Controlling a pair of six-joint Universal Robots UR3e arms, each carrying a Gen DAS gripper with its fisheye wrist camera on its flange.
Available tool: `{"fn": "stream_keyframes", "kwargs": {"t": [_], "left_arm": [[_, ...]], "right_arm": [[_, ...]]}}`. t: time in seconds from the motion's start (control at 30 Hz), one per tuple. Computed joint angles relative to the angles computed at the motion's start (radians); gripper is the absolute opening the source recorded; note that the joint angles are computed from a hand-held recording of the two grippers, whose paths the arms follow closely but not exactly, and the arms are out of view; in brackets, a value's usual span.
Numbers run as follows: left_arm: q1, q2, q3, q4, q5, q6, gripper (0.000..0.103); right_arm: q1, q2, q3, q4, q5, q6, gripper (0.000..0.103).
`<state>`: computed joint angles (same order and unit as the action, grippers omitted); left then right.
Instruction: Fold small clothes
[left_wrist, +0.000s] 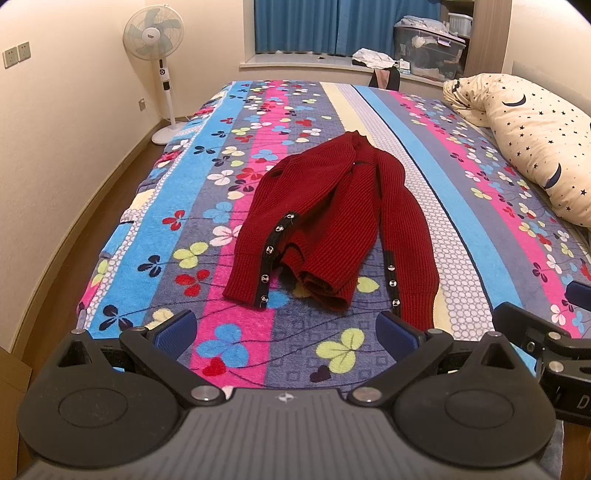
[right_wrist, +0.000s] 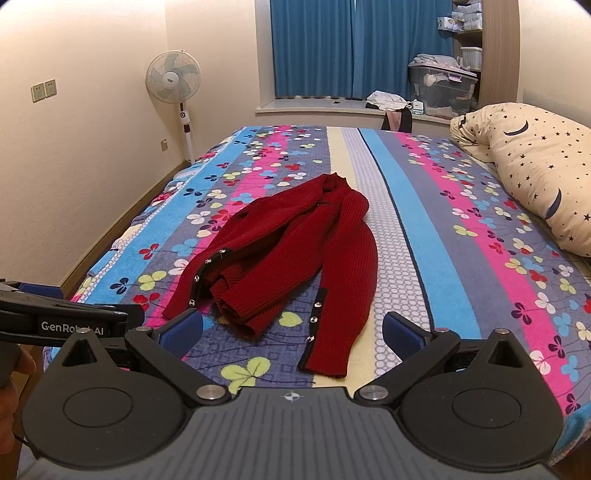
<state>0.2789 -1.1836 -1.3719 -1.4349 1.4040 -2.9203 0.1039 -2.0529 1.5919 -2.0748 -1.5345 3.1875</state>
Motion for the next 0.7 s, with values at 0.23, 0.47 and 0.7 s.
{"fn": "stream_keyframes", "kwargs": {"t": [0.23, 0.47, 0.7], "left_arm": [[-0.003, -0.003, -0.003, 0.003, 0.005, -0.003, 0.103], [-0.007, -0.019, -0.014, 0.023, 0.014, -0.005, 0.103], [0.004, -0.099, -0.004, -0.013, 0.018, -0.033, 0.103]], "right_arm": [[0.006, 0.007, 0.002, -0.006, -0.005, 0.001, 0.102], [0.007, 0.020, 0.002, -0.013, -0.002, 0.003, 0.102], [-0.071, 0.060, 0.010, 0.032, 0.083, -0.017, 0.102]]}}
